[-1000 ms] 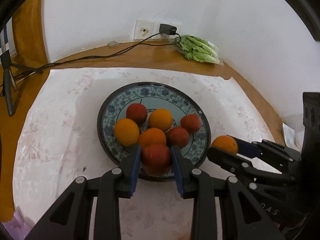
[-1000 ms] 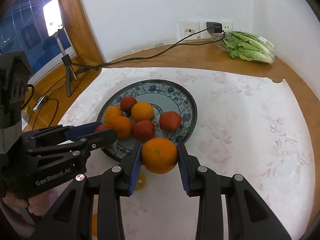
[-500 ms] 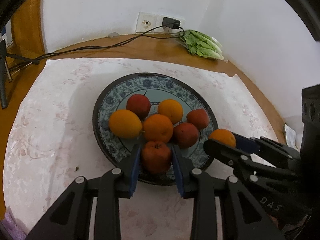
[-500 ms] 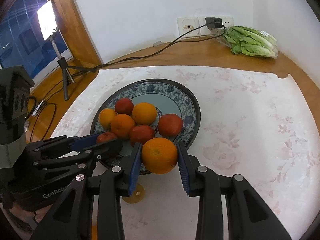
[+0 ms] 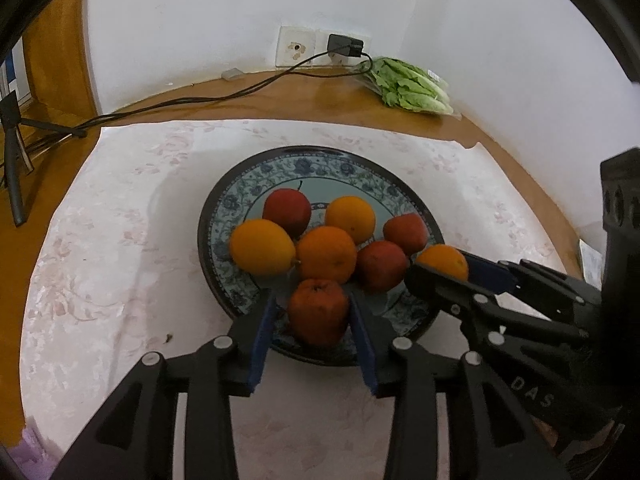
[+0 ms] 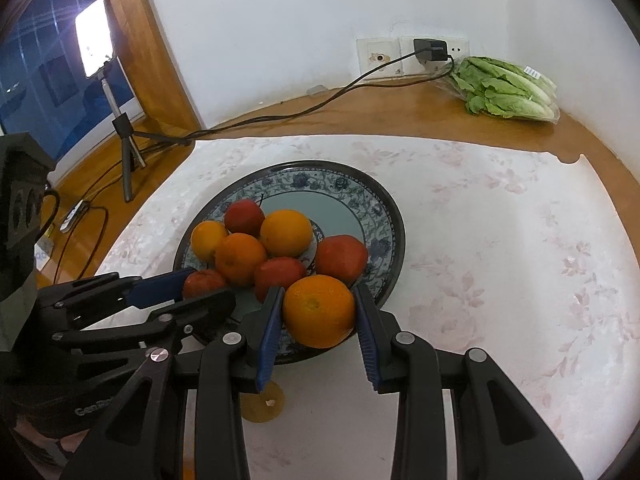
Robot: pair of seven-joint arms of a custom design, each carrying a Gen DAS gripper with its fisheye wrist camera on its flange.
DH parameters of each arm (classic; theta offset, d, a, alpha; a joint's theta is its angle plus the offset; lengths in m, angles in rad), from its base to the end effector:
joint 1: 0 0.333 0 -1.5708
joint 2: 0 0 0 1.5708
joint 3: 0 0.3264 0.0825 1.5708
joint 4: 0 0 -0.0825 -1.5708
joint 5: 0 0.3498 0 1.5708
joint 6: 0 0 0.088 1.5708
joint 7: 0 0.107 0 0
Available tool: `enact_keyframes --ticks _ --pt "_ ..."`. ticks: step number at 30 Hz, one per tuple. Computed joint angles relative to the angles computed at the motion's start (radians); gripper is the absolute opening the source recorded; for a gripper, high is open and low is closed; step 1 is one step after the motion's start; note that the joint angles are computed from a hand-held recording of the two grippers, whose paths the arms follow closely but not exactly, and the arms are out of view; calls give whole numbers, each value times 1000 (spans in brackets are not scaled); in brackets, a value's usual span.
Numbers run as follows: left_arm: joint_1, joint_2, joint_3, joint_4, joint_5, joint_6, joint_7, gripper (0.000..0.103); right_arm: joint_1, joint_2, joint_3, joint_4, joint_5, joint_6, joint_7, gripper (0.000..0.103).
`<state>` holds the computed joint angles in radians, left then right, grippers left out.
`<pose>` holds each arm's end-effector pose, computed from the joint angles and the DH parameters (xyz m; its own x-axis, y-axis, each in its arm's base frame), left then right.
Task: Organize fruits
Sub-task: 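Open the left gripper over the plate while the right gripper releases its orange there, then close the right gripper on a brown kiwi on the cloth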
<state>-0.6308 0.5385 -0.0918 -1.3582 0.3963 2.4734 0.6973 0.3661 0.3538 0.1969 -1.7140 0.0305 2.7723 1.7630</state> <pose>0.5564 -0.4692 0.4964 -0.1167 -0.9770 0.1786 -0.8217 -0.0060 -0.5699 0.5795 0.3417 0.4956 0.3690 -0.9038 -0.2167 -0.7681 -0.1653 -0.6186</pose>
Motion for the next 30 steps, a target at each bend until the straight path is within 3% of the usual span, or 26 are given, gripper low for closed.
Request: enact_keyframes --ticks 6,30 --pt "3 -36 -2 -41 10 9 -11 48 -11 -13 9 -21 25 34 -3 46" --pt "45 -196 -56 -242 20 14 -102 51 9 -139 8 -155 79 1 7 46"
